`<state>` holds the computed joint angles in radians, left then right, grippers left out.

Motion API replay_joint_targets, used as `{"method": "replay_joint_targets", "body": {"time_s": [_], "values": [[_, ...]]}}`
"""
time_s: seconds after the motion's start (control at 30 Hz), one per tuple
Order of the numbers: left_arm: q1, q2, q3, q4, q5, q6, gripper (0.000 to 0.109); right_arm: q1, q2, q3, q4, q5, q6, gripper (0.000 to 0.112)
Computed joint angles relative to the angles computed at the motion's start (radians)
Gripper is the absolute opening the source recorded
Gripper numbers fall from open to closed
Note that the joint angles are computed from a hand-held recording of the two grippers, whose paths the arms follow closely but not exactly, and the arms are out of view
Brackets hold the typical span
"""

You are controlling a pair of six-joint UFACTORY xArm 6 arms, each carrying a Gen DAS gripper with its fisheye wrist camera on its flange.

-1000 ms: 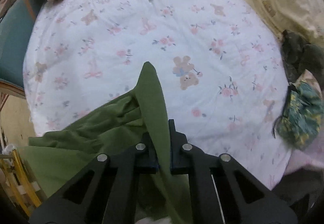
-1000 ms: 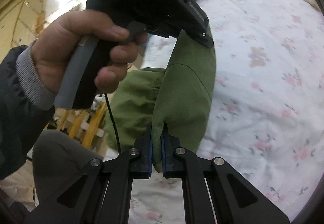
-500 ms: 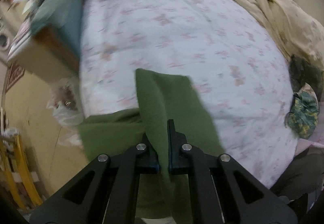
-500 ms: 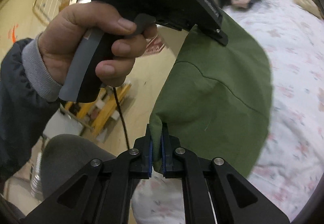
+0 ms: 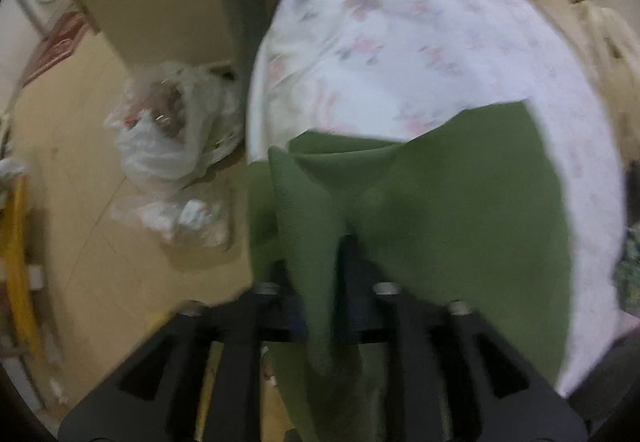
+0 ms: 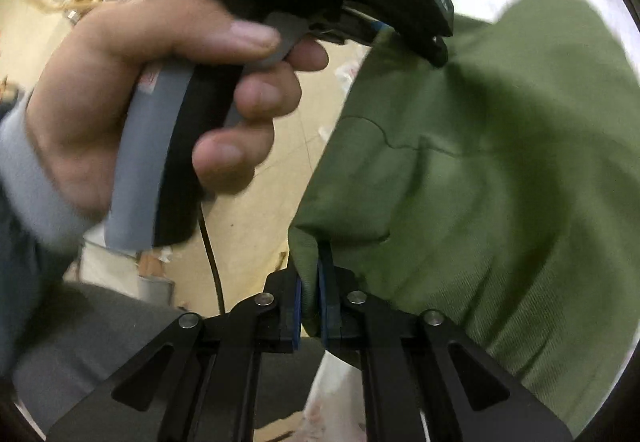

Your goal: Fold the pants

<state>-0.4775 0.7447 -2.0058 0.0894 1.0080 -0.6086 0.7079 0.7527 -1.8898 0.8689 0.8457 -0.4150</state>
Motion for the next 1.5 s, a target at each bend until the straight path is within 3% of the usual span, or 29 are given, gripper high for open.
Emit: {"method": "replay_joint_targets", "body": {"time_s": [0.07, 0.17, 0.23, 0.33, 0.4, 0.47, 0.6, 0.73, 0.8, 0.87, 0.97, 1.0, 1.03, 1.07, 1.13, 1.2, 1.33, 1.5], "values": [[-0.02, 0.023, -0.023, 0.085, 0.026, -0.006, 0.037, -0.017, -0.014, 0.013, 0.025, 0.041, -0.014, 0.022], [-0.029, 0.02, -0.022, 0.123, 0.034, -0.023, 0.042, -0.059, -0.16, 0.183, 0.124, 0.053, -0.126, 0.052], [-0.027, 0.011, -0.006, 0.123, 0.031, -0.036, 0.046, -0.096, -0.291, 0.349, 0.218, -0.005, -0.222, 0.07], [-0.024, 0.002, 0.008, 0.136, 0.039, -0.054, 0.053, -0.139, -0.444, 0.575, 0.282, -0.152, -0.249, 0.083], [-0.021, -0.002, 0.011, 0.13, 0.043, -0.063, 0.054, -0.19, -0.415, 0.605, 0.288, -0.149, -0.139, 0.085], [-0.021, -0.001, 0.007, 0.118, 0.056, -0.075, 0.054, -0.222, -0.355, 0.578, 0.355, -0.08, -0.087, 0.086], [-0.03, -0.014, 0.024, 0.13, 0.062, -0.081, 0.054, -0.236, -0.263, 0.553, 0.586, 0.022, -0.167, 0.091], [-0.033, -0.009, 0.023, 0.134, 0.064, -0.078, 0.054, -0.169, -0.243, 0.54, 0.752, -0.079, -0.223, 0.101], [-0.033, 0.004, 0.003, 0.129, 0.078, -0.077, 0.054, -0.136, -0.241, 0.513, 0.723, -0.15, -0.158, 0.101], [-0.033, 0.01, -0.008, 0.128, 0.086, -0.076, 0.054, -0.093, -0.239, 0.503, 0.583, -0.268, -0.073, 0.101], [-0.037, 0.024, -0.029, 0.137, 0.101, -0.076, 0.054, -0.061, -0.248, 0.507, 0.568, -0.333, -0.044, 0.1], [-0.039, 0.027, -0.034, 0.145, 0.105, -0.075, 0.054, -0.06, -0.248, 0.504, 0.554, -0.334, -0.022, 0.094], [-0.04, 0.028, -0.036, 0.152, 0.108, -0.073, 0.054, -0.066, -0.255, 0.508, 0.535, -0.324, -0.009, 0.068], [-0.043, 0.031, -0.044, 0.161, 0.115, -0.067, 0.054, -0.075, -0.267, 0.522, 0.513, -0.319, -0.004, 0.054], [-0.047, 0.033, -0.051, 0.164, 0.122, -0.056, 0.054, -0.094, -0.285, 0.538, 0.548, -0.291, -0.059, 0.035], [-0.049, 0.031, -0.056, 0.153, 0.125, -0.067, 0.054, -0.104, -0.317, 0.556, 0.576, -0.292, -0.116, 0.023], [-0.054, 0.003, -0.039, 0.134, 0.102, -0.054, 0.054, -0.145, -0.392, 0.583, 0.601, -0.254, -0.201, 0.015], [-0.052, -0.104, 0.068, 0.083, -0.006, -0.118, 0.054, -0.264, -0.477, 0.601, 0.462, -0.115, -0.16, 0.015]]}}
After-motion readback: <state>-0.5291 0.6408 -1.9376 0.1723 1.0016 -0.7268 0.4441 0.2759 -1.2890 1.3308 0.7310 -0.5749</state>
